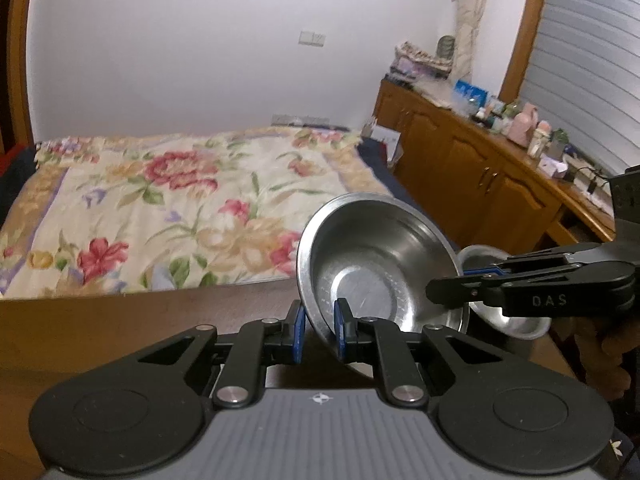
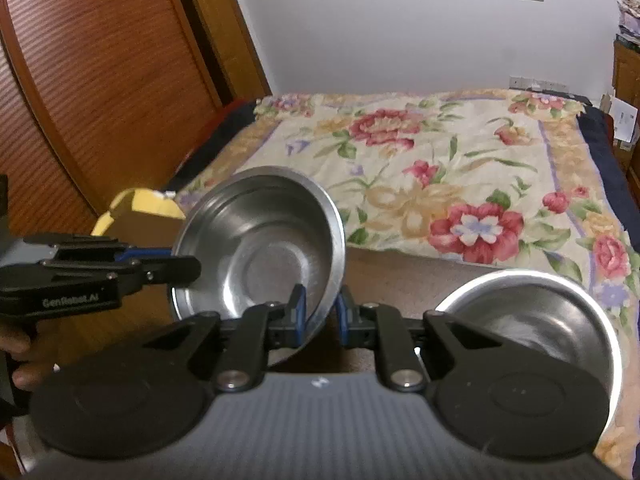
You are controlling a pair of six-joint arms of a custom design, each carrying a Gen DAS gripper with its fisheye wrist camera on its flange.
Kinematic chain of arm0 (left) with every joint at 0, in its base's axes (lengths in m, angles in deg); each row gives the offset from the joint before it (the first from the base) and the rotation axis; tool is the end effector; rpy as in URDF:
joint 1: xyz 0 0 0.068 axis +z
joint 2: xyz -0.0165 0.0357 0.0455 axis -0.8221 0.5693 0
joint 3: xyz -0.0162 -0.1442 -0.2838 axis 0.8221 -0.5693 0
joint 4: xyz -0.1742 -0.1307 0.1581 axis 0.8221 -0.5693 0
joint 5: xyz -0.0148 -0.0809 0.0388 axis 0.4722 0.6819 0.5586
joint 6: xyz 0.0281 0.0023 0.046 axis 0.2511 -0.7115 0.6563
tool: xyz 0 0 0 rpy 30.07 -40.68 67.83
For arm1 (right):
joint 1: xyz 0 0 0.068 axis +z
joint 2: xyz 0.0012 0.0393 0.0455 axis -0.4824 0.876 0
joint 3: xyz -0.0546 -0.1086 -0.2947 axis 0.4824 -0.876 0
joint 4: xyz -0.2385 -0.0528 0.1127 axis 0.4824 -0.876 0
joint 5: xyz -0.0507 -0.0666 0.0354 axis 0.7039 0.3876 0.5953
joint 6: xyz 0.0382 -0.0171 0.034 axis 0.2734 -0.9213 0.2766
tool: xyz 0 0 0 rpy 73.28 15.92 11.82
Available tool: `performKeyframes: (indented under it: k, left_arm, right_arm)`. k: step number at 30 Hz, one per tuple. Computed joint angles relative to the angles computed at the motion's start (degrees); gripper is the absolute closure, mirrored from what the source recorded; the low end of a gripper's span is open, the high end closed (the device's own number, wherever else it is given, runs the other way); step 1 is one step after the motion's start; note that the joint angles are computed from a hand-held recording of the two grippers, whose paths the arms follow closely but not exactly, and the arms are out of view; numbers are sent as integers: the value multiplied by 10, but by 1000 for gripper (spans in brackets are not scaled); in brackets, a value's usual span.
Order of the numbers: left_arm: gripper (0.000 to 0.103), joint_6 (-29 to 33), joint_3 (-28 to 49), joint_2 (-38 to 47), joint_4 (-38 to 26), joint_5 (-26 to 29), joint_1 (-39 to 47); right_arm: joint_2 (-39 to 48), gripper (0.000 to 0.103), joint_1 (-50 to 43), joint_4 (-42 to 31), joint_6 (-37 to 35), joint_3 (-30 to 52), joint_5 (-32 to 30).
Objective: Organize plates and bowls
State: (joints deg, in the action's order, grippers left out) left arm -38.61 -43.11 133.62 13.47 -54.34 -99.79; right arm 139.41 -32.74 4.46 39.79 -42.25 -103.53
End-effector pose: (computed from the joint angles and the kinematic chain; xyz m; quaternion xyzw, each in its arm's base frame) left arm 0.1510 -0.1340 0.1872 0.0778 0.8930 -0.1399 0.4207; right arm 0.2019 0.0060 0.2029 -0.1847 0.8876 0.2159 0.3626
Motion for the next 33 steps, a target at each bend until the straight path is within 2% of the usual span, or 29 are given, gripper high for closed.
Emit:
performKeyframes:
  k: [13, 19, 25, 28, 33]
  left_arm:
    - [86, -43, 18, -126, -112, -115, -131]
    - [87, -84, 30, -174, -183, -190, -220]
    - [86, -180, 43, -199, -275, -308, -360]
    - [86, -234, 47, -206, -324, -347, -417]
    - [86, -384, 66, -177, -442, -416, -533]
  right_arm:
    - [-131, 86, -50, -102, 1, 4, -41]
    - [-195, 86, -67, -163, -8, 5, -53]
    - [-255, 86, -87, -216, -13, -3, -69]
    - [-278, 86, -103, -245, -23, -10, -86]
    - [-325, 86, -138, -313, -62, -19, -111]
